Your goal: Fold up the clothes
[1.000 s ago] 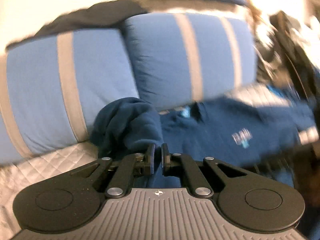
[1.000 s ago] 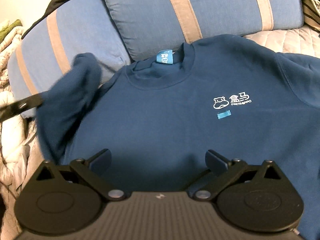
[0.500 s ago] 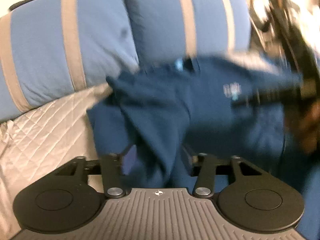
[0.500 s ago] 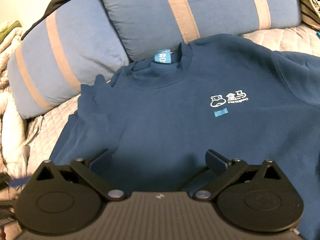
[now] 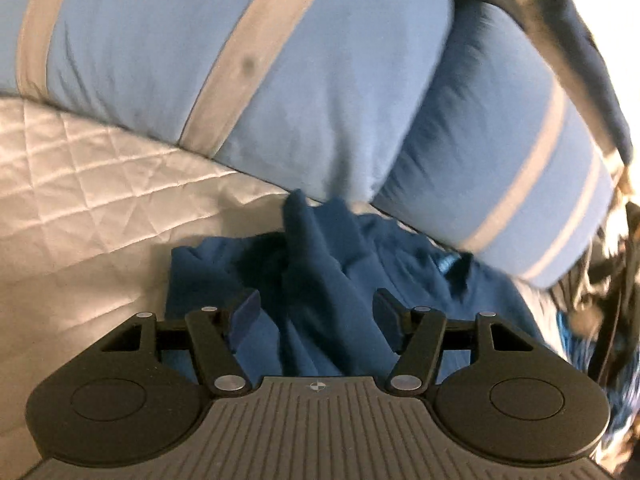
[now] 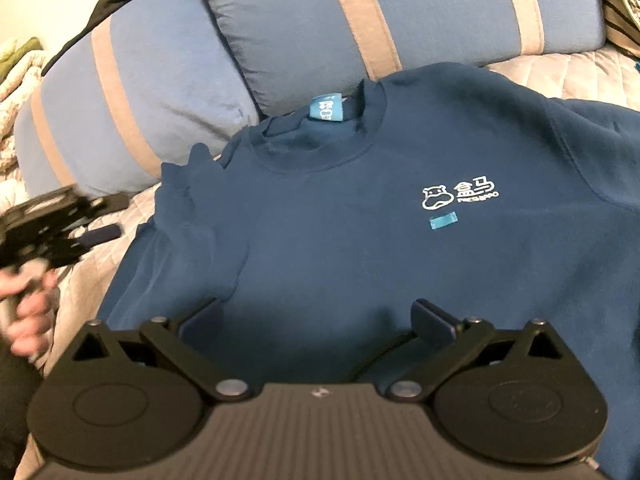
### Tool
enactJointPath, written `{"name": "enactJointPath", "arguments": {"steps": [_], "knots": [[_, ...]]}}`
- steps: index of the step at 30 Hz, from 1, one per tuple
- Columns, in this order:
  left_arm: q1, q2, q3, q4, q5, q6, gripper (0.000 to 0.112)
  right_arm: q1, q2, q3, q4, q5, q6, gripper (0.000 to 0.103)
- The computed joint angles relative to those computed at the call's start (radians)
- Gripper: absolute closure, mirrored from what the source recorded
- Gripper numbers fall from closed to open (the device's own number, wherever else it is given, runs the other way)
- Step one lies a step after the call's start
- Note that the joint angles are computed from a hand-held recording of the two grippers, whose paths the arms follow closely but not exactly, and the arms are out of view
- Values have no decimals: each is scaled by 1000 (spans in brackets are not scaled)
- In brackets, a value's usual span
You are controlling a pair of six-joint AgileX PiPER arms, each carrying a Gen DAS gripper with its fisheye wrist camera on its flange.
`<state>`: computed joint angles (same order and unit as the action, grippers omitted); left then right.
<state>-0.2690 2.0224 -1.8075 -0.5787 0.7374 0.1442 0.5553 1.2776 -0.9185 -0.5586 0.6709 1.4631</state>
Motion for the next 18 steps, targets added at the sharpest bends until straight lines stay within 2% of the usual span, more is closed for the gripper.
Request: {"name": "enactJointPath", "arguments": {"steps": [5, 8, 9, 10, 11, 12, 14, 18], "knots": [[42, 111, -72, -174, -6, 73, 51, 7, 15, -15, 19, -18, -45, 0], [58, 174, -140, -236, 29, 64, 52, 3, 24, -16, 35, -40, -71, 0], [60, 193, -165, -243, 39, 51, 56, 1, 26, -16, 39, -44, -75, 0], [59, 207, -193, -236, 52, 25, 63, 1, 28, -17, 41, -47, -77, 0], [57, 223, -229, -213, 70, -11, 82, 0, 30, -17, 44, -48, -83, 0], [53, 234, -262, -185, 85, -45, 93, -1, 31, -17, 48, -50, -88, 0], [36, 224, -302, -106, 95, -95, 96, -3, 34, -16, 55, -53, -98, 0], [-12, 111, -280, 63, 56, -135, 99, -2, 36, -12, 59, -56, -103, 0]]}}
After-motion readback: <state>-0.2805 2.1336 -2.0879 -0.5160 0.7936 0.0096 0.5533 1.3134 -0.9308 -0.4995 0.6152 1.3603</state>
